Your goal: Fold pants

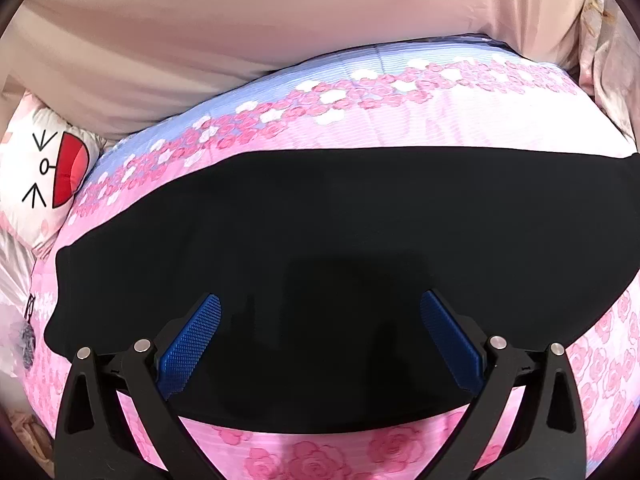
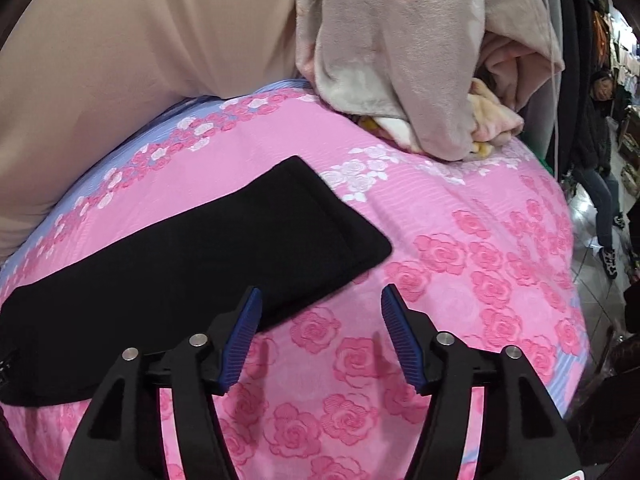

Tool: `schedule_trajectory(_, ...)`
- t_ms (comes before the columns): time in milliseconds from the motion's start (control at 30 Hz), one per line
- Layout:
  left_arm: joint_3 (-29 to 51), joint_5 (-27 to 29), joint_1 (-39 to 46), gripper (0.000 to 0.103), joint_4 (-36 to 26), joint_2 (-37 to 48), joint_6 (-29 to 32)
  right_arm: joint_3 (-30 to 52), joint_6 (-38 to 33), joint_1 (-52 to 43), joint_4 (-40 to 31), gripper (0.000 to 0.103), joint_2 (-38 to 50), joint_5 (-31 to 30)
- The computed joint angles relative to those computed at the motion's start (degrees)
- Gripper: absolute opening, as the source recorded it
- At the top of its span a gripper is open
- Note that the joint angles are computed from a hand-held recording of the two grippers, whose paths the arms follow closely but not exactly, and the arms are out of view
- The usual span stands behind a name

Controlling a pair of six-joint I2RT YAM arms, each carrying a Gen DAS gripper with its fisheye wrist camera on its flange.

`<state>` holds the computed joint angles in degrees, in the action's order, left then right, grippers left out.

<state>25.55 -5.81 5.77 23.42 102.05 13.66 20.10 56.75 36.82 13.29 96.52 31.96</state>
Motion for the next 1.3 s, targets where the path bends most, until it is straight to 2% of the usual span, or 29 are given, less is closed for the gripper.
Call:
schedule_trajectory(100, 0.4, 2.3, 3.3, 0.098, 0.1, 0.8, 1.6, -2.6, -0.9, -4.0, 2.8, 0.067, -1.5, -1.9)
schedule_trajectory(200, 0.9, 4.4, 6.7, 0.098, 0.6, 1.8, 2.7, -2.8, -3.7, -9.1, 6.0, 0.067, 0.7, -5.1)
schedule_trajectory(267, 1.9, 5.8, 9.2, 0.098, -0.1, 2.6, 3.5, -3.2, -5.5, -12.1, 10.6, 0.067, 2.6, -8.3)
schedule_trajectory(333, 2.8, 7.1, 11.9, 0.098, -1.0, 3.2, 4.1, -2.2, -6.8, -14.1, 13.8, 0.067, 5.3, -10.3)
schedule_trajectory(433, 4.2, 8.8, 15.8, 0.098, -2.4, 3.6, 4.9, 0.7, -8.2, -15.6, 14.6, 0.067, 9.1, -12.2)
schedule_trajectory(633, 6.7, 9.9, 20.4, 0.098, -4.5, 4.2, 5.5, 3.5, -8.6, -15.1, 15.5, 0.067, 13.2, -10.7)
schedule_trajectory(667, 6.9, 10.2, 20.7, 0.098, -4.5, 4.2, 5.6, 3.1, -9.0, -15.1, 16.7, 0.056, 13.5, -10.7)
schedule_trajectory(700, 7.0, 10.2, 20.9, 0.098, -4.5, 4.2, 5.6, 2.8, -9.6, -15.5, 18.0, 0.031, 13.7, -12.0)
schedule_trajectory(733, 7.2, 10.1, 21.0, 0.098, -4.6, 4.3, 5.5, 1.6, -9.7, -16.0, 21.2, 0.024, 13.6, -14.3)
schedule_trajectory(767, 7.3, 10.2, 21.1, 0.098, -4.8, 4.2, 5.6, 1.2, -9.1, -15.7, 21.5, 0.021, 13.1, -14.3)
schedule_trajectory(933, 7.4, 10.7, 21.5, 0.098, -5.1, 3.8, 5.9, 2.0, -8.8, -9.1, 18.2, 0.02, 5.0, -14.6)
schedule_trajectory(1033, 7.9, 12.1, 22.7, 0.098, -5.7, 3.7, 6.1, 7.7, -10.0, -2.1, 13.0, 0.02, 1.2, -15.4)
schedule_trajectory(1100, 7.9, 13.1, 23.8, 0.098, -5.9, 3.5, 6.5, 13.7, -11.8, 2.4, 10.6, 0.02, 2.2, -16.1)
schedule_trajectory(1200, 8.3, 15.2, 26.6, 0.098, -6.3, 3.5, 7.9, 26.1, -14.7, 8.2, 7.1, 0.021, 8.7, -18.7)
schedule_trajectory(1300, 8.9, 18.3, 30.4, 0.098, -7.4, 3.5, 10.5, 40.0, -16.3, 11.6, 3.9, 0.021, 18.1, -24.0)
